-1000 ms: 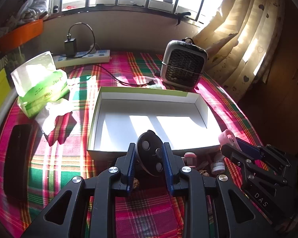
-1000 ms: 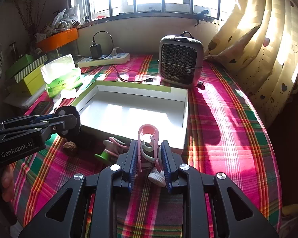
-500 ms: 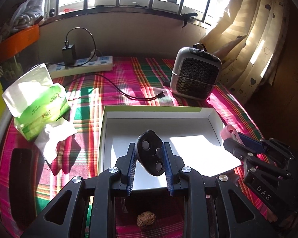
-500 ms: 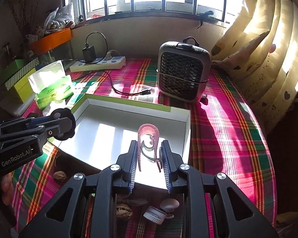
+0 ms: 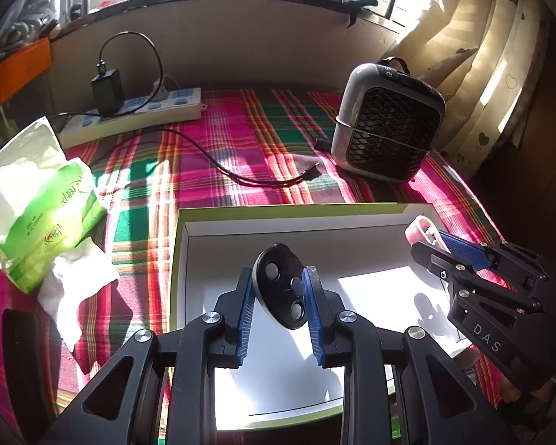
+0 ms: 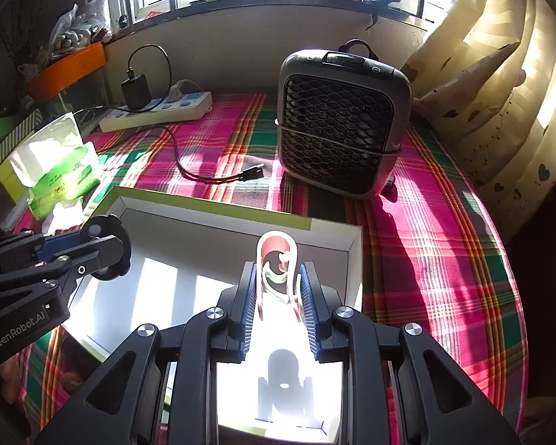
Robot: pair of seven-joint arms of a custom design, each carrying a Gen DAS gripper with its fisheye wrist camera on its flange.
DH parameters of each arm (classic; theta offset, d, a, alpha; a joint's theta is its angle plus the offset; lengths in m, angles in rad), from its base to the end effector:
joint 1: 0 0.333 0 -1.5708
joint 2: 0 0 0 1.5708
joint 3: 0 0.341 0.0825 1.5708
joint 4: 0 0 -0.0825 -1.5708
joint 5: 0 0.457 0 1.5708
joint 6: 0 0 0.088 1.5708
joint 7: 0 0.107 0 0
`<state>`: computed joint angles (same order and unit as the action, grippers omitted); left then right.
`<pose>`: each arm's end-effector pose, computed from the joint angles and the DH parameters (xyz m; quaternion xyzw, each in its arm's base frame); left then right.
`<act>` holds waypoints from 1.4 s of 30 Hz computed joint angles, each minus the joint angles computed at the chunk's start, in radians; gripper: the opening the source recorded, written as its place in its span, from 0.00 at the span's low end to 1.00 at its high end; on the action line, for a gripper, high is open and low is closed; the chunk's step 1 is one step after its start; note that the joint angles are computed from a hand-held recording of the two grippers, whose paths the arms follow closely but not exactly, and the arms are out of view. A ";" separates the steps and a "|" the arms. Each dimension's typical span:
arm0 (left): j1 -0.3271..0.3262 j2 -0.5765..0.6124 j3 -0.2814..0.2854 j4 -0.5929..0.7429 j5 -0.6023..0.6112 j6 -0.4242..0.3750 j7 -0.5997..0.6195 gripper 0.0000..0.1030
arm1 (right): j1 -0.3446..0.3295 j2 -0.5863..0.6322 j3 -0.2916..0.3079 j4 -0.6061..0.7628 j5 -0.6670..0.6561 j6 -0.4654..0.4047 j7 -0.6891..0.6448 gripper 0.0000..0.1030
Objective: Organize objects
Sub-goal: 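Carry the black disc and pink clip over the white box with both grippers, then lower the black disc into the box and open the left gripper while the right releases the clip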
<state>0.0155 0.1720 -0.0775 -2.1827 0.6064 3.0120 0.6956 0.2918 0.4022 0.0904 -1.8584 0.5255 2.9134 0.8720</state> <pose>0.6436 -0.0809 0.3513 -0.7421 0.5808 -0.2552 0.2166 0.7038 0.2433 0.3493 -0.8283 0.4435 -0.1593 0.3032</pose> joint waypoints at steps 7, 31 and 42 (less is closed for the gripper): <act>0.018 0.046 -0.024 0.038 -0.063 -0.024 0.073 0.23 | 0.022 0.044 -0.032 0.044 -0.049 -0.032 0.053 0.24; 0.015 0.077 -0.025 0.067 -0.102 -0.063 0.103 0.26 | 0.042 0.081 -0.054 0.069 -0.121 -0.026 0.119 0.24; 0.008 0.083 -0.023 0.075 -0.101 -0.077 0.102 0.29 | 0.051 0.077 -0.065 0.063 -0.143 -0.024 0.136 0.24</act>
